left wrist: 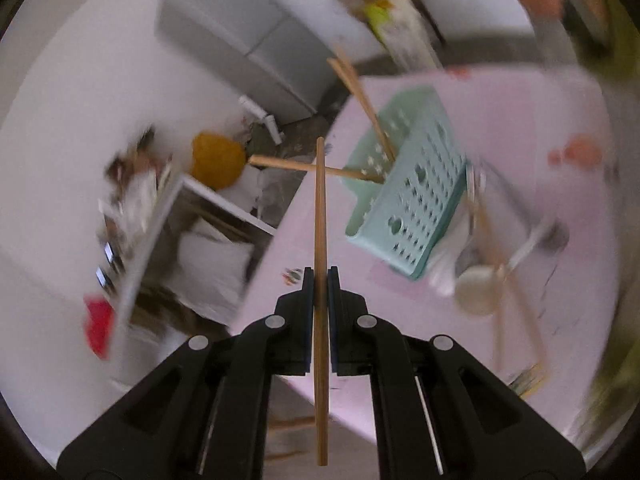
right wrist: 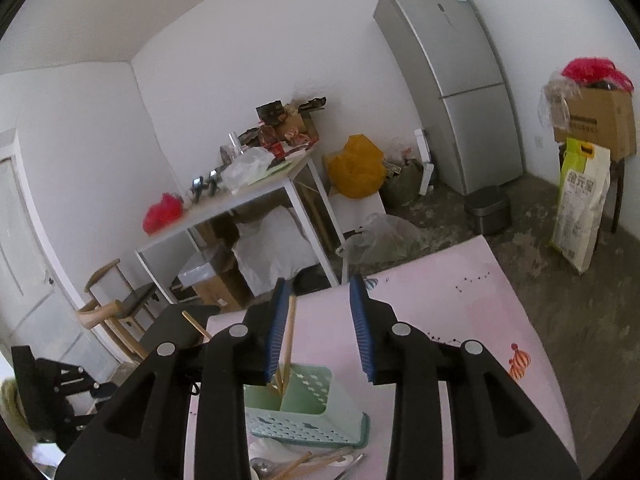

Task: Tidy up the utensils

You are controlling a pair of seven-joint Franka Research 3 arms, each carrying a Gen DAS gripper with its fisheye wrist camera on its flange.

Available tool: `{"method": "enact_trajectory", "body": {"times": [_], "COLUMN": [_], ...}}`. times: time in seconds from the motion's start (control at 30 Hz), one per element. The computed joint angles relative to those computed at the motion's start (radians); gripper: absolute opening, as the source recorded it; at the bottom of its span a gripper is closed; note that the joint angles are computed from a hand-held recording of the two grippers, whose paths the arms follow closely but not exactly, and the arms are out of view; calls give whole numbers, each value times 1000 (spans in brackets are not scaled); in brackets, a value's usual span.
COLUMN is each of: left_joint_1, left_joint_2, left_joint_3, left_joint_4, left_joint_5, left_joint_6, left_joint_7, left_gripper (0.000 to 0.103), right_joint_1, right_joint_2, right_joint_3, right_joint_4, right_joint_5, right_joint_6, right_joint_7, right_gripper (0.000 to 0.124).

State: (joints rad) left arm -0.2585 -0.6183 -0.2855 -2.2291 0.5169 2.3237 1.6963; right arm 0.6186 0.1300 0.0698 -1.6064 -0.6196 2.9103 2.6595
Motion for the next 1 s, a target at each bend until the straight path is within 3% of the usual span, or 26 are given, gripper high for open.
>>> {"method": "enact_trajectory", "body": {"times": [0.13,0.37,0.57,0.83,1.0], "left_joint_1": [-19,-34,-32,-55,-56], "left_joint_2": [32,109,211,317,375], "left_joint_3": [-20,-40,-72,-95,-90], "left_joint_4": [25,105,217,316,360], "left_joint_5": [79,159,228,302,366], "left_joint_6": [-9,-117,-198,-303,-276], "left_joint_7": [167,476,654,845,861], "left_gripper": [5,5,5,5,5], "right_joint_1": [-22,-47,-55,-59,-65], "right_joint_2": [-15,-26,-39,-55,-59], "right_joint_3": [-1,-9,-32,-53,-57], "right_joint_4": [-52,-113,-175,-234,-254], "right_joint_5": [40,83,102,122,151], "right_joint_6": [45,117,193,250,271], "right_joint_7": [-7,-18,7,16,2], "right_gripper": [31,31,31,31,31]}}
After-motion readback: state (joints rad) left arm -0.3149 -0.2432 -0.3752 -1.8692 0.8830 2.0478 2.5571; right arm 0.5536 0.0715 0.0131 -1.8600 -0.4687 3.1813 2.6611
